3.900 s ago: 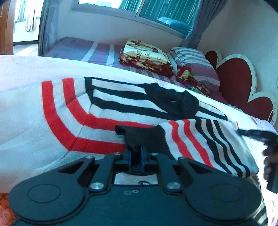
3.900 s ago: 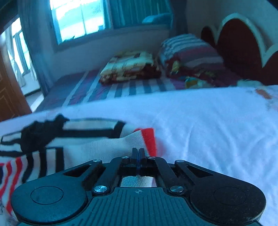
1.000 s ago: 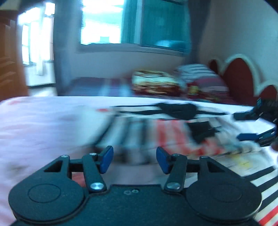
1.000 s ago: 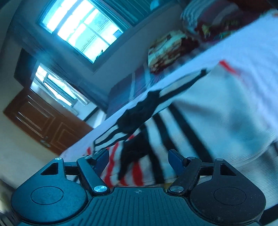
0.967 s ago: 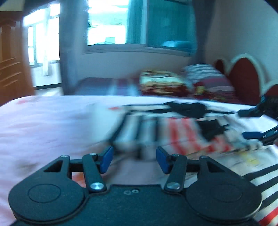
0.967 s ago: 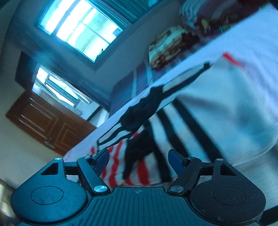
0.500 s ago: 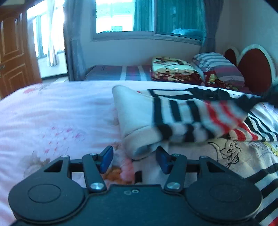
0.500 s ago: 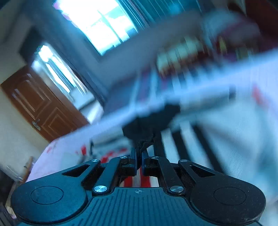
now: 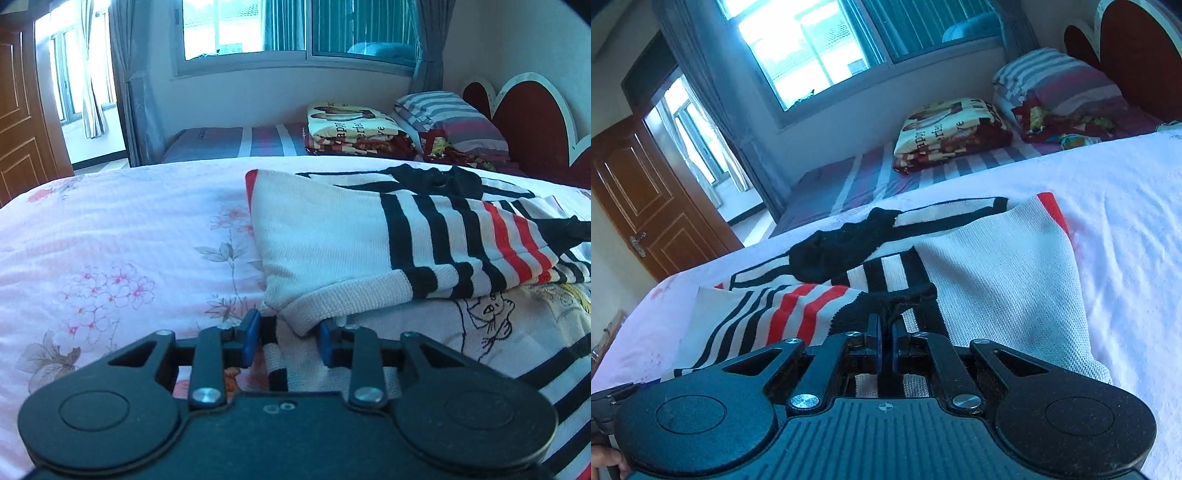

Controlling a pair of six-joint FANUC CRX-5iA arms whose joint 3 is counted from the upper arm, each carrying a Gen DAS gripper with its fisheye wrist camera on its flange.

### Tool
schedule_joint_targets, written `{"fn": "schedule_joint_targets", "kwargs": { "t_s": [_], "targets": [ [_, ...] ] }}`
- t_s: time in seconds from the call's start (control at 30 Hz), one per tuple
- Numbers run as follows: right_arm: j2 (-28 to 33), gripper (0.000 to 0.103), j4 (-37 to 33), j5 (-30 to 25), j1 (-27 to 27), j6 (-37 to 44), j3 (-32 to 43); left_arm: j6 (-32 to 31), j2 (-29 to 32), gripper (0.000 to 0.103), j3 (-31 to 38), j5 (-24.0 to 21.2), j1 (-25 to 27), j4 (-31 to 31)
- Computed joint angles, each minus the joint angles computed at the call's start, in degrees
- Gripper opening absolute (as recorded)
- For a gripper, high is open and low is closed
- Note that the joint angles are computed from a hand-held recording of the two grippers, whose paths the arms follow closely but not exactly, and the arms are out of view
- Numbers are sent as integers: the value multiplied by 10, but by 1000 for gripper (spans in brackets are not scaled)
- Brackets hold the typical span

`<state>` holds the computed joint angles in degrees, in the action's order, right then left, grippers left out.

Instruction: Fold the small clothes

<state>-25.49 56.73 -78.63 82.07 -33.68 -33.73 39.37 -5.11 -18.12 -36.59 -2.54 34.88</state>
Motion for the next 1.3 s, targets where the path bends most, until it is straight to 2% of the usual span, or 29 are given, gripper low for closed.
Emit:
{"fn": "schedule_joint_targets", "kwargs": {
  "t_s": [0.2,0.3,0.37,0.43,0.57,0.63,0.67,0.7,0.8,0.93,1.0,1.03,1.07,1.1,1.13,1.17,1.2,1.3],
  "targets": [
    [5,4,-30,5,-15,19,13,15,4,33,11,-9,-1,-23],
    [13,5,-61,-24,-13,28,28,7,0,37,24,-37,8,-36],
    [20,5,-29,-97,24,1,30,-61,-31,39,-8,-29,25,30],
    [17,5,3,-106,36,14,27,-96,-44,40,-22,-25,28,85],
    [45,5,-28,-8,-28,107,52,-68,1,39,11,-21,-14,83],
    [69,4,-91,2,-53,162,74,-33,36,40,46,-53,-29,14],
    [66,4,-84,3,-51,160,71,-40,33,40,41,-38,-34,5],
    [65,5,-85,-2,-50,158,76,-42,36,40,49,-45,-34,1],
    [65,5,-4,21,-57,141,56,-71,42,43,43,-15,-40,76],
    [106,5,1,153,-139,178,74,-22,98,46,103,-1,-72,60],
    [135,5,-17,195,-166,210,89,42,135,49,151,-32,-80,6],
    [150,4,-41,198,-175,231,100,56,151,51,163,-46,-81,-10],
    [149,4,-36,204,-178,223,91,41,149,51,153,-36,-78,5],
    [142,4,-39,207,-178,218,89,51,153,48,167,-54,-74,-1],
    [135,5,-35,203,-176,214,87,39,149,46,163,-49,-70,12],
    [130,5,-6,202,-175,201,76,-3,137,47,139,-13,-69,54],
    [125,5,18,215,-180,188,64,-19,137,48,135,6,-68,73],
    [138,5,-6,277,-218,191,74,59,187,48,207,-18,-61,7]
  ]
}}
